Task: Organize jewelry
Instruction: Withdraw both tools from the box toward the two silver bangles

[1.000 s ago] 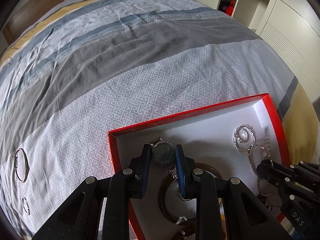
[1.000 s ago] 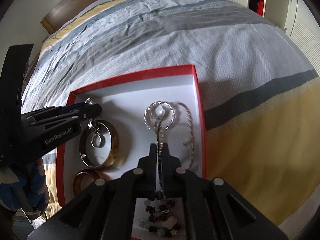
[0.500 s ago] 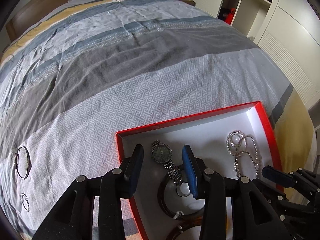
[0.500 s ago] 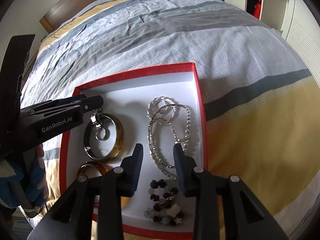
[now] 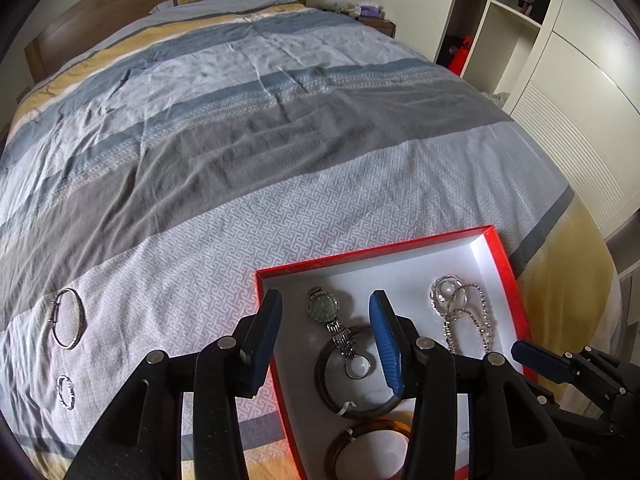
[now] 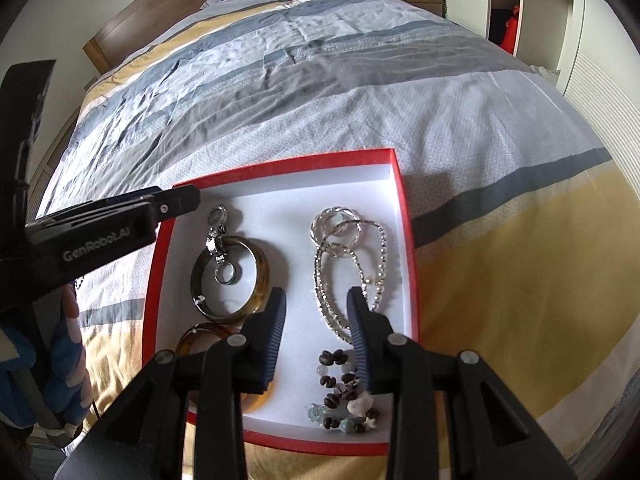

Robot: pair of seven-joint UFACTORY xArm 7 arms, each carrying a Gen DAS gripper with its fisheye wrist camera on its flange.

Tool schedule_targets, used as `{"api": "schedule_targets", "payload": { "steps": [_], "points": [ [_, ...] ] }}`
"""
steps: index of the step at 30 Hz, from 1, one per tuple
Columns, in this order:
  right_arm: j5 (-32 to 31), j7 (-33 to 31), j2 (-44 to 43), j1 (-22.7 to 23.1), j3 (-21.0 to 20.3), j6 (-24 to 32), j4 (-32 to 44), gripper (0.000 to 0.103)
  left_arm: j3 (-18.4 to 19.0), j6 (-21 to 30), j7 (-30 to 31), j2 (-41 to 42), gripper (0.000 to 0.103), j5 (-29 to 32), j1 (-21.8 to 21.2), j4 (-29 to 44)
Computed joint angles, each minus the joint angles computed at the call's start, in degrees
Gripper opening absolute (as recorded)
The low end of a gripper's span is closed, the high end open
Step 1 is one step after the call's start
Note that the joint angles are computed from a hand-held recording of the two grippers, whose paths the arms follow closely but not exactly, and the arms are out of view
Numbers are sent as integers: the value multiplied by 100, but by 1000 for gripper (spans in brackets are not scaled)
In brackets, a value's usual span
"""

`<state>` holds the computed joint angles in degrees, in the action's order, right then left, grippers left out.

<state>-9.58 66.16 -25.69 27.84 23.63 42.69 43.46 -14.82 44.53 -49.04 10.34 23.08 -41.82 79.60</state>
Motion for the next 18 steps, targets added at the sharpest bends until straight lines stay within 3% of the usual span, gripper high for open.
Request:
{"api": "schedule_targets", "payload": {
  "steps": [8,18],
  "points": [
    [-159,118,34,-35,141,304,356,30,-75,-43,-67,-628,45,-39,175,-575],
    [-848,210,1134,48,324,298,1544,30,-245,-122,257,-2452,51,-576,913,-2489]
  ]
}}
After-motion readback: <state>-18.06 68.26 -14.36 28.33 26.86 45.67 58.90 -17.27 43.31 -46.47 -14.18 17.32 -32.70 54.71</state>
